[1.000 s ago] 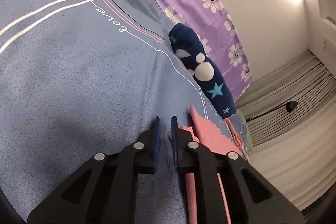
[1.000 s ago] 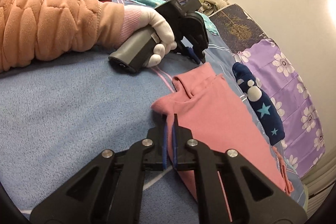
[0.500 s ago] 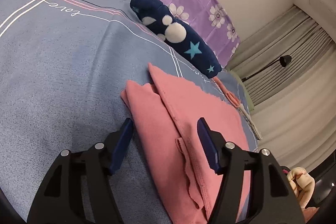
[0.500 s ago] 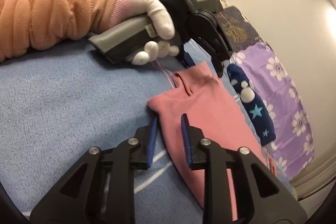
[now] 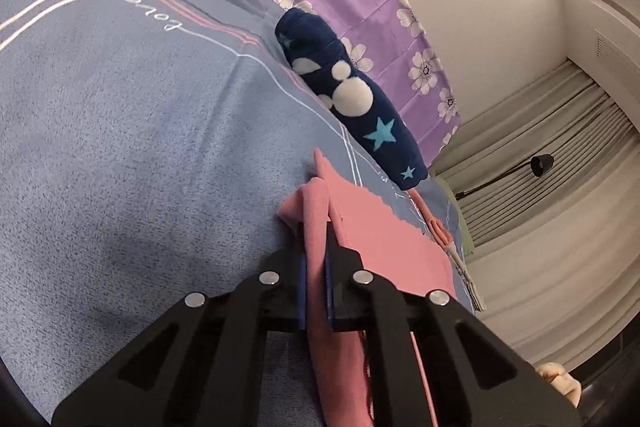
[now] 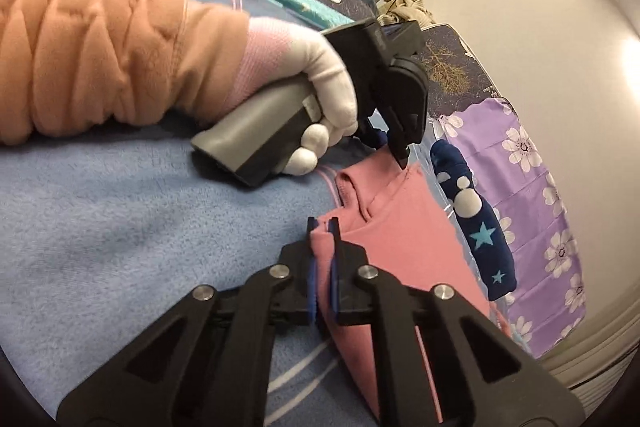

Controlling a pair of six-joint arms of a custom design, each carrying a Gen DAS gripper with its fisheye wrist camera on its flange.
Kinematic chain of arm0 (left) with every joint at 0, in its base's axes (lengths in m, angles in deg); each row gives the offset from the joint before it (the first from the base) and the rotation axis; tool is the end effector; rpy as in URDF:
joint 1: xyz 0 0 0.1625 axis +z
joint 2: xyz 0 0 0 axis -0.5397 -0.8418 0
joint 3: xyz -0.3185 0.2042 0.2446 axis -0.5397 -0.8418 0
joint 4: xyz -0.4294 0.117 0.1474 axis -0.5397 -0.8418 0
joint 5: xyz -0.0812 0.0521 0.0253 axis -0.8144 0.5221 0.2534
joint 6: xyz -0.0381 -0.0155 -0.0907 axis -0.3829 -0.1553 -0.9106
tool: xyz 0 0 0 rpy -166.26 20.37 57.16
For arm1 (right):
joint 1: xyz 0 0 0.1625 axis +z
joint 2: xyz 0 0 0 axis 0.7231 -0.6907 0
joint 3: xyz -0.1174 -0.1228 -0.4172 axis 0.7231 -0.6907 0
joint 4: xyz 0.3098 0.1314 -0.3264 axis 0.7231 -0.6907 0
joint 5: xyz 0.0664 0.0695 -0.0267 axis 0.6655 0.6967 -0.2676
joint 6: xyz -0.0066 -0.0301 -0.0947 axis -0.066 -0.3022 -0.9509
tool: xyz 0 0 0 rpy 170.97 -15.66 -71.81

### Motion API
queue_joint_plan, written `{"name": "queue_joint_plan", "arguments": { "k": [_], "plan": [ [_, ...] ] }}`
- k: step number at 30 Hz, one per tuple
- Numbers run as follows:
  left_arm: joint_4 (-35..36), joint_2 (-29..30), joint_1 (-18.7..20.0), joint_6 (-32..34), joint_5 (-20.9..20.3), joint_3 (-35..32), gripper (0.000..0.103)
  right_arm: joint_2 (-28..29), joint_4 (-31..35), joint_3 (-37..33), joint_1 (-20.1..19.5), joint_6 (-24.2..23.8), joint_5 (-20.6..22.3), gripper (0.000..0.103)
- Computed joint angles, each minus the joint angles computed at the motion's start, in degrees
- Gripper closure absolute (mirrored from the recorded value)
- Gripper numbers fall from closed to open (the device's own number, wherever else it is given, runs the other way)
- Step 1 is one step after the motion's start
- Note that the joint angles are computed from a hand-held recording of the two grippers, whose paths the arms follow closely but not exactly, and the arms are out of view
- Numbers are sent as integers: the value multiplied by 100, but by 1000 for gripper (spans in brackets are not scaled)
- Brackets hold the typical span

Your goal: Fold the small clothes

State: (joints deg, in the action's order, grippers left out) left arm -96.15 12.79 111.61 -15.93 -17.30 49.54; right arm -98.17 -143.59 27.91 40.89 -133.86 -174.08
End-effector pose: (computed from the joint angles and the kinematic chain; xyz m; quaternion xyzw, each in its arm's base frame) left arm -0.0360 -0.9012 0.0184 0.0059 -0.9116 0.4069 0.0586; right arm 0.0915 -0.7374 -0.0002 0.6901 -0.5905 0.2300 0.3494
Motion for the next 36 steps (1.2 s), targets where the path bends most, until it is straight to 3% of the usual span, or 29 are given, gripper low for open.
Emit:
{"name": "queue_joint_plan", "arguments": {
  "k": [7,9,10,11,12,14,16,18,22,26,28,36],
  "plan": [
    [-28,13,91,-166,-349,-21,96,-3,96,5,2,9,-123,97],
    [48,-23,133,-266,-524,2,91,-121,229,91,-4,73,-51,91],
    [46,-45,143,-268,-611,28,82,-187,269,146,-9,137,-15,88],
    [28,-75,147,-251,-683,72,71,-255,260,205,-19,223,22,75],
    [22,-111,143,-201,-758,121,67,-311,274,245,-29,292,35,69],
    [128,-169,114,-20,-862,181,49,-356,299,258,-32,397,-84,69],
    [404,-159,35,185,-650,128,45,-312,294,186,-23,477,-262,68],
    [616,-104,-72,374,-228,23,45,-239,350,70,4,595,-433,68],
    [761,49,-119,356,-80,-286,46,-122,362,-89,55,745,-553,67],
    [632,152,-30,81,-167,-412,71,-67,399,-176,79,900,-651,67],
    [568,144,33,-64,-306,-385,78,-46,372,-197,88,905,-671,66],
    [591,133,15,44,-320,-371,79,27,300,-273,120,969,-757,66]
  ]
}}
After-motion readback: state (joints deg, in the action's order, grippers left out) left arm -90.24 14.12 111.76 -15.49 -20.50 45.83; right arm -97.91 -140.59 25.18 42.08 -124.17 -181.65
